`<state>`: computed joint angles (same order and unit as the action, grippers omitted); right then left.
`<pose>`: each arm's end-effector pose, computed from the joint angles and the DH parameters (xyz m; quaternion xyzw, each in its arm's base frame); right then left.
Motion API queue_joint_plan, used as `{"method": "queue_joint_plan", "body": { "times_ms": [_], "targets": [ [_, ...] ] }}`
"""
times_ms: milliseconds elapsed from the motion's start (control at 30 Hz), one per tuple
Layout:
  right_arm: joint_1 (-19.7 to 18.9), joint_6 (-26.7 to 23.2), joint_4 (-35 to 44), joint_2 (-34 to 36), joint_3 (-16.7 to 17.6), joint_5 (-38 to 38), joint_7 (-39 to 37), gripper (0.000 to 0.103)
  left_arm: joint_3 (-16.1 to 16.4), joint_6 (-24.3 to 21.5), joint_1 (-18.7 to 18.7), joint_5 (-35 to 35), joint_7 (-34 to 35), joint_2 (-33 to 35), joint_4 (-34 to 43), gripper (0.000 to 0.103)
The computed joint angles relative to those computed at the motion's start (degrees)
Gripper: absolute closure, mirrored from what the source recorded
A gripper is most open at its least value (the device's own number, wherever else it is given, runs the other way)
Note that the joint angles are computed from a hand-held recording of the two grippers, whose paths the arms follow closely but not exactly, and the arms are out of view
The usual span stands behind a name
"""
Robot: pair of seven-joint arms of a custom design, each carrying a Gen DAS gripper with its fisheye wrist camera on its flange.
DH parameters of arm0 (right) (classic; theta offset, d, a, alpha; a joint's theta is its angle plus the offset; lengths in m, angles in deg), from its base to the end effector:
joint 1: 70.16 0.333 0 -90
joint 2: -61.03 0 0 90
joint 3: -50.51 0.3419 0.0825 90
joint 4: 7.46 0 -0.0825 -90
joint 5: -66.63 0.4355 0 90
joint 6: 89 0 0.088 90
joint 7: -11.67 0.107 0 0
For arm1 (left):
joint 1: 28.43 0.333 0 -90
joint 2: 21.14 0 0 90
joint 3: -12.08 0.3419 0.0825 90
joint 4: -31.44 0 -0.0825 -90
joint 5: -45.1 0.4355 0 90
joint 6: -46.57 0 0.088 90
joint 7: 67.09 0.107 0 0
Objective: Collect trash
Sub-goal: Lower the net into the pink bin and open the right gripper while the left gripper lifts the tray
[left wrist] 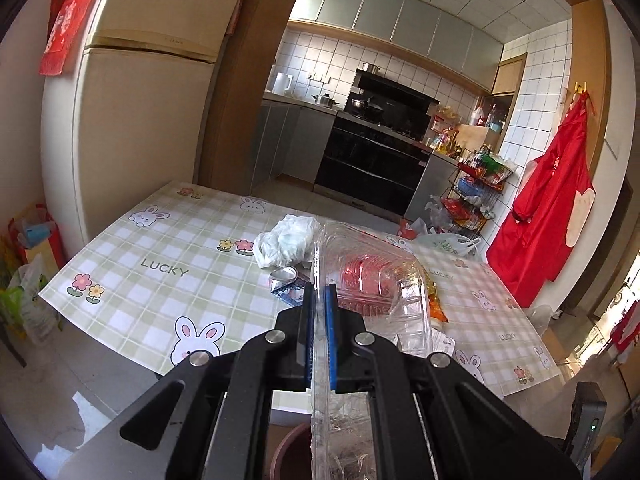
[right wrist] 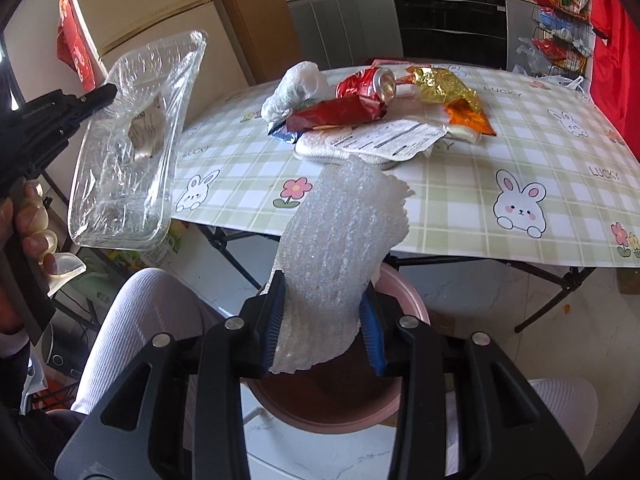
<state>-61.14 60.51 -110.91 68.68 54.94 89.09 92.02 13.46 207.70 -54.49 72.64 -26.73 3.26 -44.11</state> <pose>0.6814 0.1517 0.5505 -0.7016 0.6168 -0.1083 0.3400 0.7107 -0.3566 0.6362 -0.6191 0.5822 -0.4639 0.2501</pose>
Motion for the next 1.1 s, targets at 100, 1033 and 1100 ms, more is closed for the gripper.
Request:
{"method": "queue_joint_plan", "body": {
  "times_ms": [100,1033,1100],
  "targets": [
    [-0.01,-0.27,0.02,-0.05,0.21,0.61,-0.71,0.059,0.84,0.93,-0.71,1.78,-1.49,-1.19,-1.56,0.098],
    [0.24,9.34,-1.89,-0.67,0.03,0.54,1.05,0.006,-0.65,0.52,0.01,-1.63,2.91,-0.38,-1.57,0.097],
    [0.7,14.11,-3.5,-1.64,-0.22,-2.36,2.47,0.006,-0.78,0.62,-0.04,-1.7,2.87,-0.53,-1.84,0.097]
  ]
}}
